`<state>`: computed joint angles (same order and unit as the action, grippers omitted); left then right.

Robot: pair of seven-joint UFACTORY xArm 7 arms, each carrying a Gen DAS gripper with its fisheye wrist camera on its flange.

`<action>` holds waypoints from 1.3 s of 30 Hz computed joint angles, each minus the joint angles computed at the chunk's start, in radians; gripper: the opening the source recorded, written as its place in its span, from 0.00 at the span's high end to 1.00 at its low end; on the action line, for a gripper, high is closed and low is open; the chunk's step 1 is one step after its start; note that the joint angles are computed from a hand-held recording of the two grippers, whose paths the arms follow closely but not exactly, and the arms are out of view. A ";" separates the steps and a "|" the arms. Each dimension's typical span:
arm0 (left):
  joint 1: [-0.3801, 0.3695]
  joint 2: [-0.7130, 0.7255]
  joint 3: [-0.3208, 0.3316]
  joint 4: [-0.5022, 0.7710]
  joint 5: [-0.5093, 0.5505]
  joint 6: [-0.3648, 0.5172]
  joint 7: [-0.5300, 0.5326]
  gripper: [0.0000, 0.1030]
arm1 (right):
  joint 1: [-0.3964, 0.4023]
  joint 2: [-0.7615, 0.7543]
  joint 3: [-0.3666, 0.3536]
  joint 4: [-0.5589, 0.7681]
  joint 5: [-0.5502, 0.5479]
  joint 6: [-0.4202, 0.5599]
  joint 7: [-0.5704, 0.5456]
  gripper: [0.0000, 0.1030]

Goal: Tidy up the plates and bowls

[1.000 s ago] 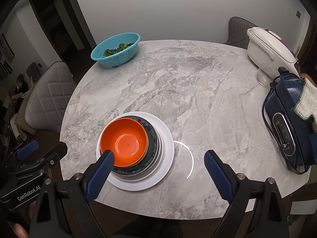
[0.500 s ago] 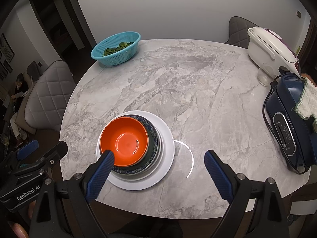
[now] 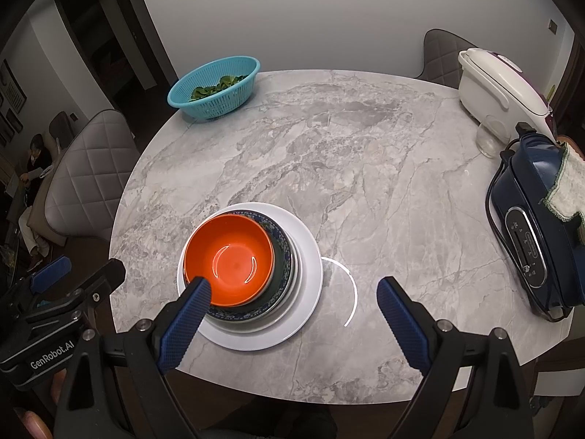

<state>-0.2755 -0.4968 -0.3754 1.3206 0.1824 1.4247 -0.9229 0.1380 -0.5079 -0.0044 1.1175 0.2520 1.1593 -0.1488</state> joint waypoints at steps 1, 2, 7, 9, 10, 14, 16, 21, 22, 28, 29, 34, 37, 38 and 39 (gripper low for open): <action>0.000 0.000 0.001 -0.001 0.000 -0.001 0.000 0.01 | 0.000 0.001 0.000 0.000 0.000 0.000 0.000 0.09; -0.001 0.002 -0.003 -0.005 0.000 -0.004 -0.005 0.01 | 0.000 0.001 0.000 0.001 0.000 0.001 0.000 0.09; -0.002 0.002 0.000 -0.004 0.002 -0.004 -0.003 0.01 | 0.001 0.002 -0.001 -0.004 0.001 -0.004 -0.003 0.09; -0.003 0.002 0.002 -0.004 0.001 -0.005 -0.001 0.01 | 0.001 0.003 -0.002 -0.002 0.001 -0.002 -0.005 0.09; -0.003 0.002 0.003 -0.005 0.000 -0.005 0.000 0.01 | 0.001 0.003 -0.001 -0.002 0.000 -0.004 -0.004 0.09; -0.003 0.003 0.004 -0.004 0.000 -0.005 0.001 0.01 | 0.001 0.005 -0.002 0.000 0.001 -0.002 -0.007 0.09; -0.002 0.004 0.003 -0.003 0.001 -0.004 0.000 0.01 | 0.001 0.006 -0.003 0.001 0.001 -0.001 -0.008 0.09; -0.004 0.003 0.002 -0.008 0.001 -0.007 -0.003 0.01 | 0.000 0.008 -0.002 0.004 0.001 0.000 -0.010 0.09; -0.004 0.003 0.003 -0.008 0.001 -0.007 -0.003 0.01 | 0.000 0.008 -0.002 0.002 0.002 -0.001 -0.010 0.09; -0.004 0.003 0.005 -0.010 0.001 -0.010 0.000 0.01 | -0.001 0.010 -0.001 0.004 0.002 -0.001 -0.009 0.09; -0.003 0.004 0.006 -0.008 0.001 -0.009 0.002 0.01 | -0.001 0.011 -0.002 0.006 0.002 0.000 -0.010 0.09; -0.004 -0.003 0.007 -0.024 -0.001 -0.017 -0.001 0.01 | -0.001 0.011 -0.002 0.002 0.002 -0.002 -0.013 0.09; -0.004 -0.003 0.010 -0.025 -0.002 -0.020 0.004 0.01 | -0.001 0.012 -0.003 0.003 0.002 -0.002 -0.014 0.09; -0.003 -0.003 0.010 -0.025 -0.003 -0.020 0.005 0.01 | -0.001 0.013 -0.003 0.004 0.003 -0.002 -0.015 0.09; -0.003 -0.002 0.009 -0.024 -0.003 -0.019 0.004 0.01 | -0.001 0.013 -0.003 0.002 0.003 -0.003 -0.015 0.09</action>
